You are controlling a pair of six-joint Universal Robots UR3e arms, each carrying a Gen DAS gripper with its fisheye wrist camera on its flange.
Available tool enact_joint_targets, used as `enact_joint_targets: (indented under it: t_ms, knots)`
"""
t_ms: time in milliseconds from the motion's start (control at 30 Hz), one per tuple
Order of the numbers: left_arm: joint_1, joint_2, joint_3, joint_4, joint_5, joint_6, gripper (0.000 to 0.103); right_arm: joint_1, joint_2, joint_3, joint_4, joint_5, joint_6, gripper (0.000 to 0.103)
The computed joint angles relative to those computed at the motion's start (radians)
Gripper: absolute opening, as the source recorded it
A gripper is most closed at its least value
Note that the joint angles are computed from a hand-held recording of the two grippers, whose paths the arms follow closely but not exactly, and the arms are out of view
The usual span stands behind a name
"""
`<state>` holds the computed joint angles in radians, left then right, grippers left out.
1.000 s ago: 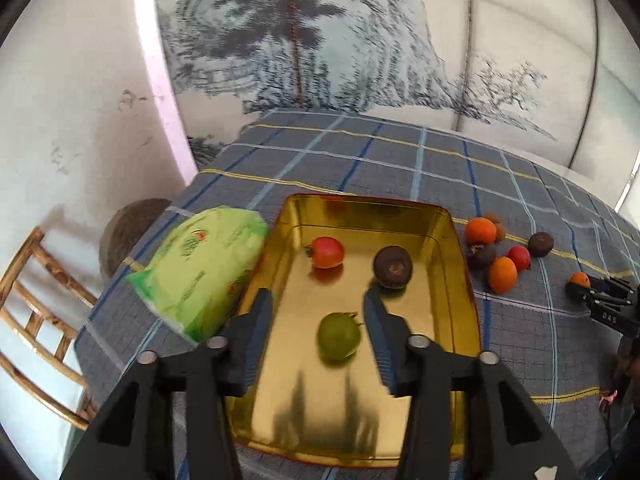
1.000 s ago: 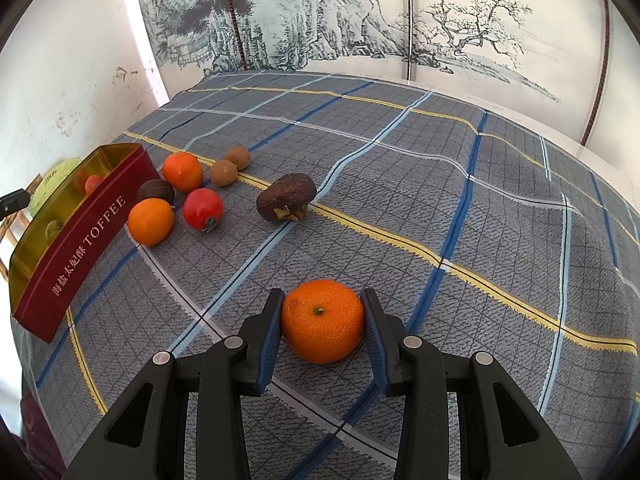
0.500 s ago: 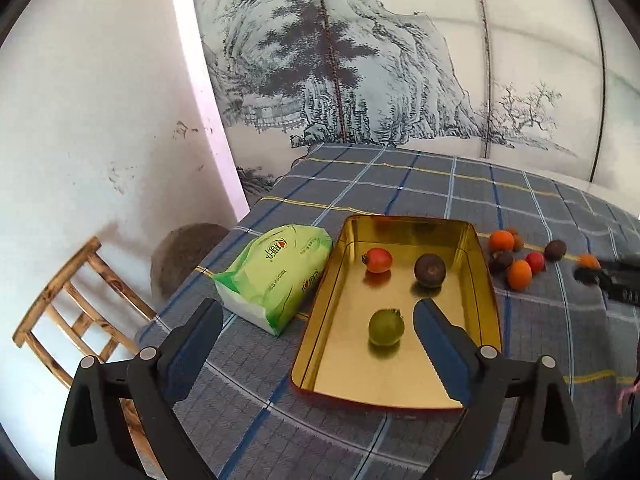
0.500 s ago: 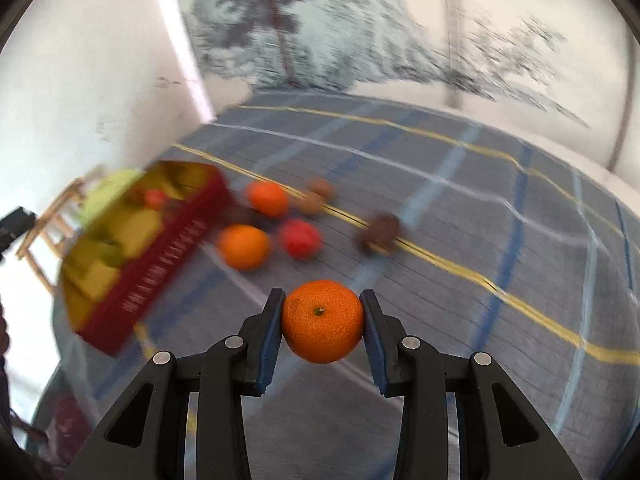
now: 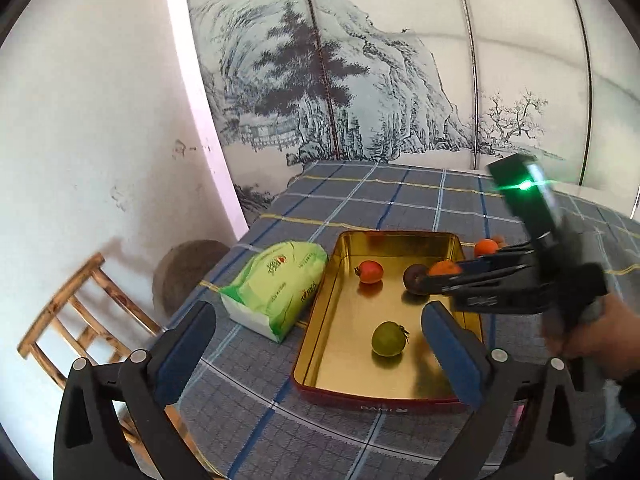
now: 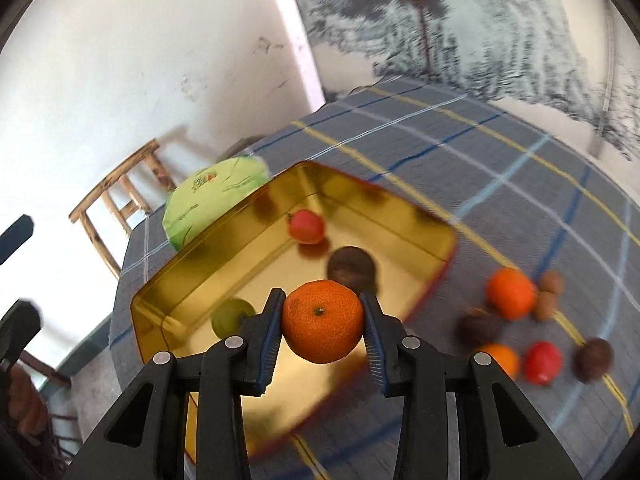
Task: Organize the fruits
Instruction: 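Carry the tangerine in the right gripper over the tin and release it, then withdraw the right gripper from the tin back toward the remaining fruits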
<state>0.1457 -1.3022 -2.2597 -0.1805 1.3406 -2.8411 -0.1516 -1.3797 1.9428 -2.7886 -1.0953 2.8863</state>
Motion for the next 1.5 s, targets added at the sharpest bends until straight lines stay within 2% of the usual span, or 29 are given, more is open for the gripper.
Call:
enact_joint_targets:
  t_ms: [100, 433, 600, 700, 933, 1067, 1333, 1500]
  knots:
    - [0.034, 0.001, 0.005, -0.031, -0.037, -0.006, 0.102, 0.057, 0.074, -0.083, 0.019, -0.036, 0.017, 0.039]
    - [0.084, 0.001, -0.040, -0.026, -0.070, 0.002, 0.102, 0.161, 0.200, -0.255, 0.059, -0.157, 0.051, 0.039]
    - [0.091, -0.016, -0.044, -0.024, -0.071, -0.002, 0.102, 0.217, 0.254, -0.328, 0.063, -0.263, 0.057, 0.039]
    - [0.090, -0.032, -0.043, -0.016, -0.063, -0.006, 0.102, 0.253, 0.278, -0.357, 0.053, -0.338, 0.059, 0.040]
    - [0.082, -0.046, -0.061, 0.024, -0.047, -0.012, 0.102, 0.278, 0.251, -0.326, -0.051, -0.403, 0.069, 0.041]
    - [0.080, -0.051, -0.065, 0.031, -0.046, -0.011, 0.102, 0.302, 0.211, -0.305, -0.111, -0.459, 0.064, 0.053]
    - [0.066, -0.057, -0.073, 0.045, -0.037, -0.010, 0.102, 0.378, 0.132, -0.274, -0.205, -0.639, 0.071, 0.064]
    - [0.053, -0.051, -0.075, 0.049, -0.027, -0.013, 0.102, 0.396, 0.085, -0.253, -0.225, -0.710, 0.089, 0.068]
